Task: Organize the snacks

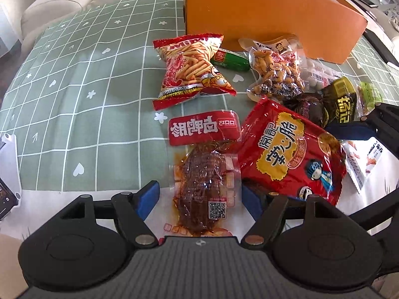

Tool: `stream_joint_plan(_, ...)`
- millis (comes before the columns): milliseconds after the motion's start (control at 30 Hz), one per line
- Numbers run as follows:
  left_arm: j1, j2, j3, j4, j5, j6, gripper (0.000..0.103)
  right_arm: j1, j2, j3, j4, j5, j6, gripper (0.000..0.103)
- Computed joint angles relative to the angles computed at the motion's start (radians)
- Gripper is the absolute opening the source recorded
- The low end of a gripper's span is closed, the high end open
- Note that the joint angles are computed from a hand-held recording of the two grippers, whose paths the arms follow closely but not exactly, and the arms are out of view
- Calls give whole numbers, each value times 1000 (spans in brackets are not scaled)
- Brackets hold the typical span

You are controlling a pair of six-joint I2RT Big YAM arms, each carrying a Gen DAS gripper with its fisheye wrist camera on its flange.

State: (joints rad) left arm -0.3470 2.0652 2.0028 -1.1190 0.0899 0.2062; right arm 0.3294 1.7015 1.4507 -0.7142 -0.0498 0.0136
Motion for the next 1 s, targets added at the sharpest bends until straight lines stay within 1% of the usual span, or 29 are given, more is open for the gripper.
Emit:
stream_joint_plan(67, -1, 0, -2, 6, -1, 0, 86, 6, 8, 4, 5, 10, -13, 89)
stream_joint_plan(167, -2, 0, -5, 12, -3, 0, 86, 18, 15, 7, 8, 36, -27, 88)
stream_joint_plan(200, -2, -1, -7, 16, -3, -5, 86, 21, 13, 5, 10, 38, -24, 81)
stream_joint_plan(233, -1, -1, -8, 18, -4, -9, 86, 24, 12, 6, 5, 43, -23, 78)
stream_joint_plan(267, -1, -2, -9, 20, -1, -13, 85, 26, 13, 7, 0, 52, -20, 77)
stream_joint_plan(300, -1, -3, -10, 22, 2, -17, 82, 27, 13, 7, -2, 58, -11, 75)
stream_joint_plan(367, 0, -5, -14, 28, 7, -22, 80, 23, 11, 9, -13, 49, 19, 74)
stream_joint_plan(433, 1, -8, -19, 37, 12, -24, 75, 20, 11, 15, -34, 47, 55, 74)
stream_joint_plan(500, 2, -13, -27, 45, 24, -22, 75, 19, 2, 10, -54, 56, 92, 74)
stream_joint_plan(567, -2, -16, -36, 56, 15, -17, 76, 17, -10, -1, -68, 59, 114, 74)
stream_joint_plan(633, -8, -19, -45, 75, -6, -14, 82, 12, -17, -8, -81, 54, 132, 75)
stream_joint_plan(700, -10, -16, -44, 82, -8, -21, 85, 6, -19, -12, -80, 38, 149, 76)
stream_joint_plan(800, -11, -16, -46, 89, -13, -25, 85, 0, -14, -11, -62, 18, 155, 77)
stream_joint_plan(867, -10, -19, -51, 94, -7, -25, 82, -2, -10, -16, -35, 10, 149, 78)
stream_joint_plan(933, -8, -26, -66, 110, 4, -19, 75, -1, 1, -14, -19, 1, 146, 78)
stream_joint_plan(967, -9, -31, -76, 123, 6, -19, 72, 1, 4, -13, -15, -2, 147, 76)
stream_joint_plan(1000, -10, -35, -84, 134, 2, -21, 72, 2, 5, -15, -7, -2, 148, 73)
